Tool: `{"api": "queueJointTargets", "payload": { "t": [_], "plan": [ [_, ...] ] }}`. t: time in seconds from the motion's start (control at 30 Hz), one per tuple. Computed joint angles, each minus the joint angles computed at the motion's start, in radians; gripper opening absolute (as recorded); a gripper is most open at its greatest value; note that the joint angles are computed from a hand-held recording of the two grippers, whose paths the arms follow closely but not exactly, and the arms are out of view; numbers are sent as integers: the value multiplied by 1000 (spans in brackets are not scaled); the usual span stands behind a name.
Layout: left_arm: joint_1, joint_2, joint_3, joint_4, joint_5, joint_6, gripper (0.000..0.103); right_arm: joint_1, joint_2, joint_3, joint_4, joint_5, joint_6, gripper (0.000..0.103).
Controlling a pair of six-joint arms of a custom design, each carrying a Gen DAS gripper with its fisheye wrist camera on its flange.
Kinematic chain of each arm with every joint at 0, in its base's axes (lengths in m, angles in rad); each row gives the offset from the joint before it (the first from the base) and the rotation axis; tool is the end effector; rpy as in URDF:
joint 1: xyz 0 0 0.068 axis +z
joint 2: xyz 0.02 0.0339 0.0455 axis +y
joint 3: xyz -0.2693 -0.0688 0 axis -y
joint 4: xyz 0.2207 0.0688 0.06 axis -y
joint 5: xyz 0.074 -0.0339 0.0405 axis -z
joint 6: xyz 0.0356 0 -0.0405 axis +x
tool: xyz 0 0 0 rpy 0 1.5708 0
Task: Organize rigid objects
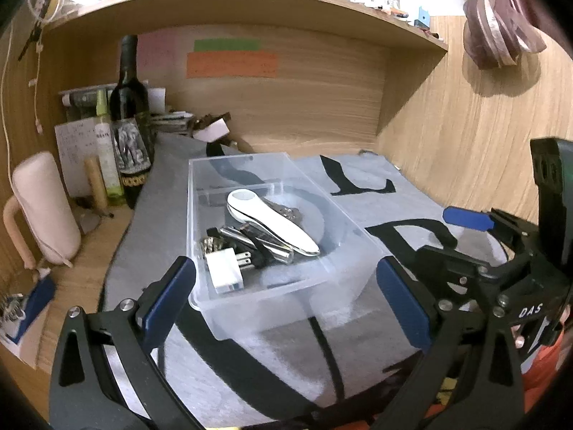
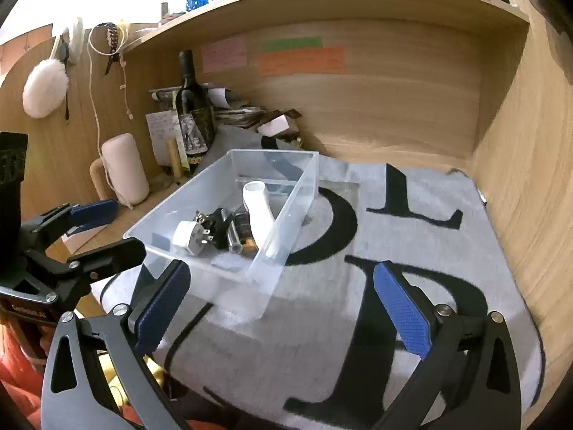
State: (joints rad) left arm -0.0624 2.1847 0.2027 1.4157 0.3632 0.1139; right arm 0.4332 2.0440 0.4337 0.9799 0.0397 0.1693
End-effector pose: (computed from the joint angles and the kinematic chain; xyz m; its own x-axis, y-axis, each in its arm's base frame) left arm 0.2312 -0.0271 0.0498 -0.4914 0.1371 -0.8601 0.4161 0.9045 -0.0935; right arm 0.2570 0.1173 0.0657 -0.5931 -0.0888 -0.8002 -0.2946 0.9489 0.1130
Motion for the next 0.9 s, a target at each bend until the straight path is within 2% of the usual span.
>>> {"api": "queueJointTargets", "payload": {
  "t": [0.23, 0.9],
  "plan": [
    [17, 29, 19, -4, 2, -38, 102, -20, 21, -9, 14, -19, 11, 102],
    [23, 42, 40, -23, 2, -35, 102, 3, 18, 17, -11, -6, -2, 102]
  ]
}}
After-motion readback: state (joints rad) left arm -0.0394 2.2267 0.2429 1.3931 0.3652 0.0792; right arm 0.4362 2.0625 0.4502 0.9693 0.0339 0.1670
